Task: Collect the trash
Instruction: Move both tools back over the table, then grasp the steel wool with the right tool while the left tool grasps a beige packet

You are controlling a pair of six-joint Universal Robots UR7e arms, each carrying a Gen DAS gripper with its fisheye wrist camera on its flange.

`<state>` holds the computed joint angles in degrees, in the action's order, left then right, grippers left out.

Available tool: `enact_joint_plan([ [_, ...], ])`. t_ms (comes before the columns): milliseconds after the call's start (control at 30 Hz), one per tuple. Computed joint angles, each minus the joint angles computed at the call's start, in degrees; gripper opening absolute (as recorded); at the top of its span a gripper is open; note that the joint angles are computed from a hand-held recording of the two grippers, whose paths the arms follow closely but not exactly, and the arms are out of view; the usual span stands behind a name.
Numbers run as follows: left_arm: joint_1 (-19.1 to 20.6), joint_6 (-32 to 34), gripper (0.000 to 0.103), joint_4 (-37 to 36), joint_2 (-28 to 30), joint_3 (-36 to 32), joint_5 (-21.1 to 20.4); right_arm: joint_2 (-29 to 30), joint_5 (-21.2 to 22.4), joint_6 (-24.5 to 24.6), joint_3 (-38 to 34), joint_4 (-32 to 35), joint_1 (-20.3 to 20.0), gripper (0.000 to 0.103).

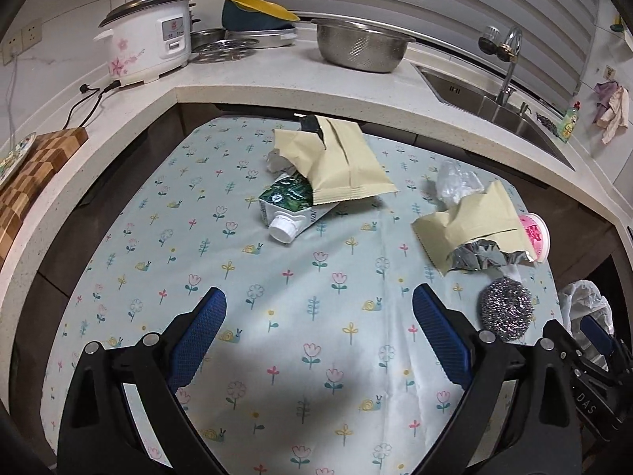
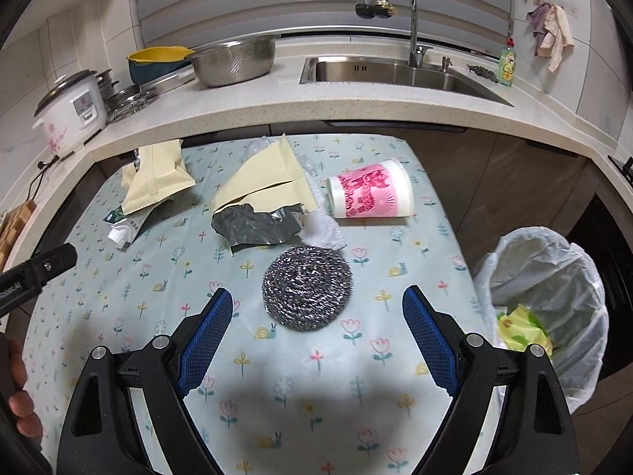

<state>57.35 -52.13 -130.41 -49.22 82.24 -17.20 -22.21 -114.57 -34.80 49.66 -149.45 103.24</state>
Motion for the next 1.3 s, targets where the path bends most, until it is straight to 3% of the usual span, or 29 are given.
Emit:
enact_joint_plan([
  [433, 3.09, 19.08, 0.091, -15.03, 3.76, -2.84, -2.82, 11.04, -4.34, 2.18, -15.53, 7.26, -0.59, 0.084],
  [667, 3.82, 24.32, 0.091, -17.64, 6.44, -6.00, -5.58, 13.65, -4.41, 3.21, -20.19, 10.60, -1.14, 0.084],
  [767, 3.99, 25.95, 0.091, -17.84, 7.63, -7.53, -6.74, 13.57, -3.47, 3.80, -20.14, 11.08, -1.48, 0.083],
  [867, 4.06, 28.11, 0.091, -18.37, 9.09, -9.36, -7.54, 12.66, -2.17, 4.15, -19.04, 11.66, -1.78, 0.072],
  [1100, 4.12, 34.09, 0.093, -19.27, 13.84, -16.17, -9.82, 8.19, 0.03, 6.70, -13.31, 9.26, -2.69, 0.070],
  [1300, 4.87, 40.83, 0.093, -19.19, 20.32, -24.89, -10.97, 6.59, -0.12, 7.41, -12.69, 8.55, -3.26, 0.071],
])
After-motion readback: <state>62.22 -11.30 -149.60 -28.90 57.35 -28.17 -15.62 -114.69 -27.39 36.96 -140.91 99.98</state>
